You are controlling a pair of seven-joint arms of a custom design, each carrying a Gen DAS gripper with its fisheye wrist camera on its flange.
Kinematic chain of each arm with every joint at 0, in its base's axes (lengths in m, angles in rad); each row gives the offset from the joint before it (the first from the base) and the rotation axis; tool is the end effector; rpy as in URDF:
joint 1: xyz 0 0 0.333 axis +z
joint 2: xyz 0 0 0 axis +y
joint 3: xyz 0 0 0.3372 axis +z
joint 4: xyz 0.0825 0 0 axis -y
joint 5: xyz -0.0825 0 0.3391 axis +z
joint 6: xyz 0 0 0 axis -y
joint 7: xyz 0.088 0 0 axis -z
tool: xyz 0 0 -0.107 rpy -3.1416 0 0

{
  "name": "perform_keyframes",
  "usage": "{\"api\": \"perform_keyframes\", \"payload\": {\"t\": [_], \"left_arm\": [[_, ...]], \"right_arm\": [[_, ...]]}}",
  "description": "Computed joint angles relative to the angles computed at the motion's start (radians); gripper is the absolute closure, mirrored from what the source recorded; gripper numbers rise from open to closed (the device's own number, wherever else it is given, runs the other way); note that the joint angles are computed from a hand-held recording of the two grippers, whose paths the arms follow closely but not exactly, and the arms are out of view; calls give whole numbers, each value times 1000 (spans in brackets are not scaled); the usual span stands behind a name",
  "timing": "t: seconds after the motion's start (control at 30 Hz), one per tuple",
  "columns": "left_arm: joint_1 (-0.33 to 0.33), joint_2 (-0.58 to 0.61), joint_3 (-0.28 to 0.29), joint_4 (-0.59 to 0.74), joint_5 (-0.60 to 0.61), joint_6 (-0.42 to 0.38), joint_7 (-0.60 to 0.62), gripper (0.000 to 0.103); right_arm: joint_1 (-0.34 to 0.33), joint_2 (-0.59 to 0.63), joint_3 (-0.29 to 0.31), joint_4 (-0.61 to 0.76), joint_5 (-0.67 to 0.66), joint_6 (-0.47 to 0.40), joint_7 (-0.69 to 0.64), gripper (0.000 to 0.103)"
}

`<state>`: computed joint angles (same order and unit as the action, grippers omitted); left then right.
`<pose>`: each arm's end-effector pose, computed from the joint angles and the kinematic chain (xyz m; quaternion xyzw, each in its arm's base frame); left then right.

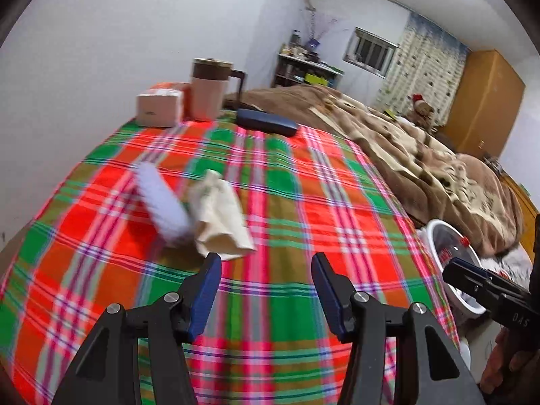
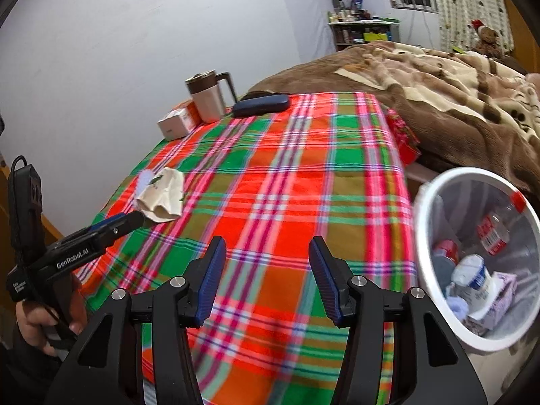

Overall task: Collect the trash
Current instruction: 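Grasp the cream cloth bag with the right tool while the left tool grasps the white mesh scrubber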

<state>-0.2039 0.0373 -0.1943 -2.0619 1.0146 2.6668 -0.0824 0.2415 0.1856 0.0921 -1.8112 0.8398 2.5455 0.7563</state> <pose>0.5016 -0.2366 0.5129 -0.7745 0.4793 -0.3181 0.2632 0.5858 0.1883 0.5352 -0.8008 0.4433 -0.0447 0.4002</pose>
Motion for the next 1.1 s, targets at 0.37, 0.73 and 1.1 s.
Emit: {"api": "perform_keyframes", "payload": {"t": [0.37, 0.73, 1.1], "left_arm": [[65, -93, 18, -121, 4, 1, -59, 47], [140, -146, 33, -215, 19, 55, -111, 47], [197, -163, 48, -268, 38, 118, -154, 47]], "right_arm": [[54, 60, 34, 95, -47, -60, 3, 53], [115, 150, 59, 217, -113, -116, 65, 60], [157, 254, 80, 345, -155, -160, 102, 63]]}}
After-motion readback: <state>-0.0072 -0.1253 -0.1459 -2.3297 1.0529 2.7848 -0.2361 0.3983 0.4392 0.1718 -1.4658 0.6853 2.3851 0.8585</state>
